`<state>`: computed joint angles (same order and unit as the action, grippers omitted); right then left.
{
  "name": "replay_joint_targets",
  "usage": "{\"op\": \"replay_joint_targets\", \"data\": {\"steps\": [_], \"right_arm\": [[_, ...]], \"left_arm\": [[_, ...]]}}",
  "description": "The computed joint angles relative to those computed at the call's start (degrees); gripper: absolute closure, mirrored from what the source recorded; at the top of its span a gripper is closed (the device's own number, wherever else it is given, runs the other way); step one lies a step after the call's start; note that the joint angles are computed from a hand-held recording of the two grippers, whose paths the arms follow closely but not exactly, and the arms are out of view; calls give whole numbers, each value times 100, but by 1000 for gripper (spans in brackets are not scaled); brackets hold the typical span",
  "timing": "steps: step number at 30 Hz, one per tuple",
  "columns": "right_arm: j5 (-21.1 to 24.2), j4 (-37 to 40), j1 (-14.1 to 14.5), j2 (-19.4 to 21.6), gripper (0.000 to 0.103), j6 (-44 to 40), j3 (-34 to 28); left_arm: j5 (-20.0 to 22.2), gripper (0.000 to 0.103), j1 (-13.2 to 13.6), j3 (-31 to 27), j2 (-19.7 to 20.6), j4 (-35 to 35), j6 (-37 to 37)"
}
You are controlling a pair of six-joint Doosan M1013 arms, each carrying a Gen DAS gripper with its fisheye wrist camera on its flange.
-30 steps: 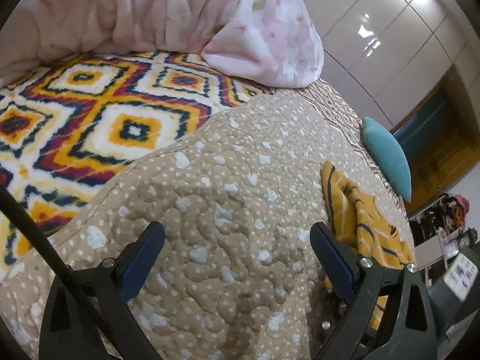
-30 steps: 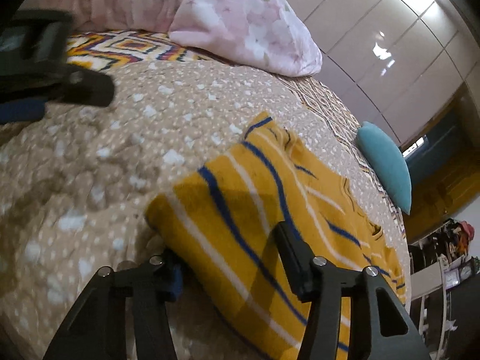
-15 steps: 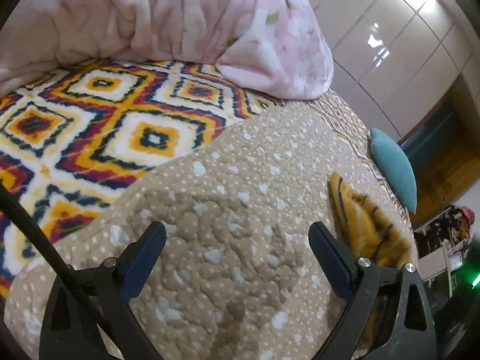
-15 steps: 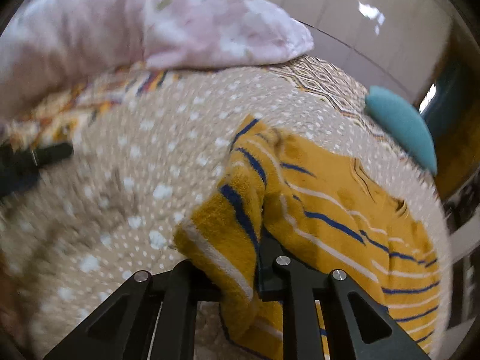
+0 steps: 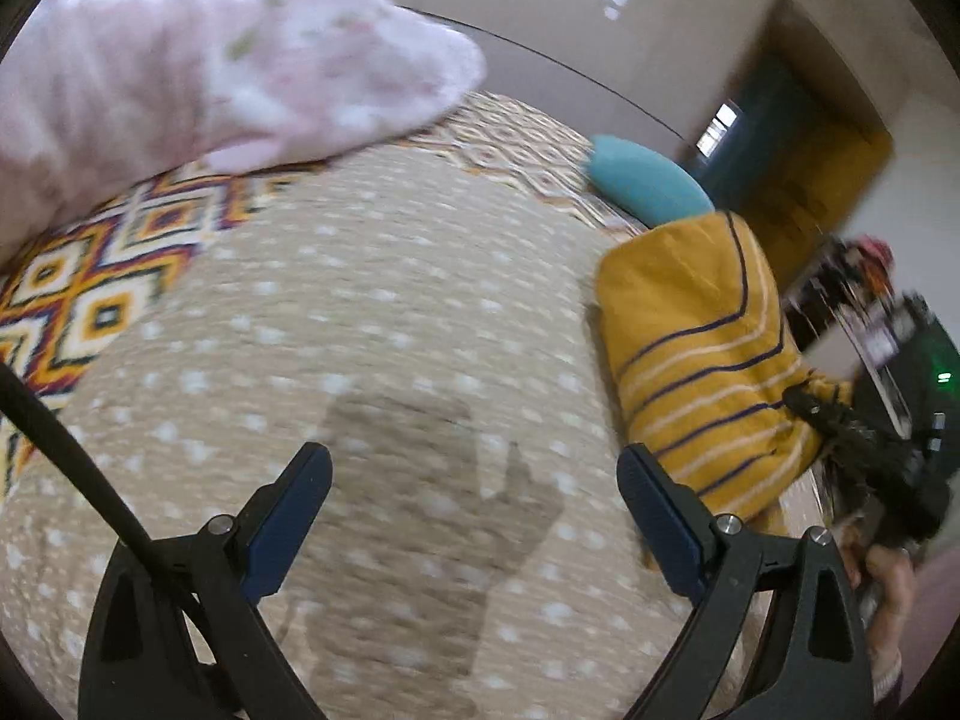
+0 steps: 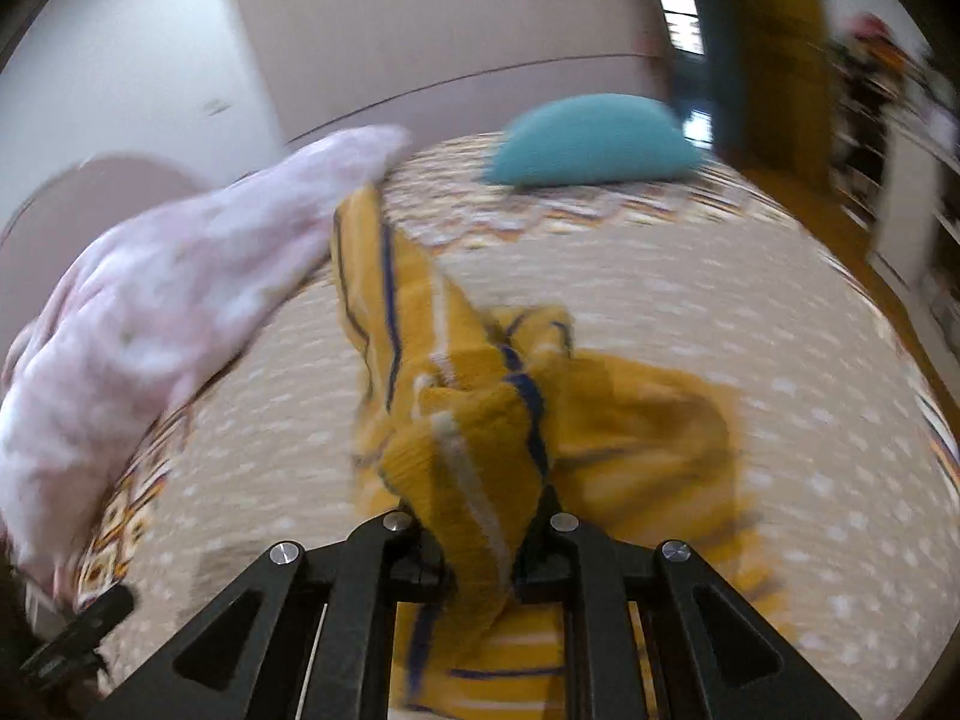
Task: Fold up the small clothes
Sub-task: 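Fold the held edge across the sweater with the right gripper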
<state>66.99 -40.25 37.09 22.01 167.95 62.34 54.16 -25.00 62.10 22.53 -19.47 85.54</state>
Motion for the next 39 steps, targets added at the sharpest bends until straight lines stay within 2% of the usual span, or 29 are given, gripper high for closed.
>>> {"op": "replay_joint_targets", "data": {"steps": [2, 4, 6, 7, 10, 15, 19, 22, 24, 26, 27, 28, 30, 31, 32, 36, 39], "right_arm": [[184, -11, -69, -262, 89, 361, 513], [156, 210, -168, -437, 89, 582, 920], [-243, 481, -283, -645, 89, 953, 1386], [-708, 561, -343, -810, 89, 1288, 1697], [-1573, 558, -397, -1062, 89, 1852, 2131], [-2188, 404, -381, -1274, 90, 2306, 2537], [-2819, 179, -437, -1515, 90, 2978, 3044], [-3129, -48, -465, -1644, 90, 3422, 3342], [-3346, -153, -482, -1700, 90, 3551, 3485], [-3529, -279, -498, -1755, 89, 3687, 3607], [-3575, -272, -505, -1779, 89, 3659, 3638], [-3551, -207, -502, -1790, 87, 3528, 3628], [-3462, -71, -480, -1811, 84, 3256, 3590], [-3444, -115, -460, -1847, 81, 3254, 3613], [-3428, -188, -438, -1881, 73, 3290, 3628], [-3177, -785, -297, -2069, 69, 3637, 3700], [-2756, -916, -238, -2111, 66, 3343, 3552]], "left_arm": [[206, 8, -105, -87, 60, -129, 150], [399, 8, -206, -151, 116, -227, 235], [596, 8, -317, -233, 178, -259, 326], [712, 8, -388, -294, 214, -256, 398], [871, 8, -544, -417, 271, -238, 580], [829, 8, -787, -616, 349, -116, 745], [885, 8, -945, -970, 598, -141, 843], [900, 8, -1096, -1137, 772, -115, 890], [1031, 8, -1194, -1294, 956, 21, 888], [1577, 8, -1304, -1647, 1271, 353, 719], [1968, 8, -1348, -1850, 1445, 516, 617], [2124, 8, -1355, -1910, 1521, 537, 542], [1869, 8, -1316, -1704, 1422, 382, 484], [1885, 8, -1295, -1704, 1405, 304, 543], [1900, 8, -1267, -1695, 1377, 201, 638], [1366, 8, -1171, -1270, 993, -5, 1030], [985, 8, -1092, -992, 766, -109, 1127]]}}
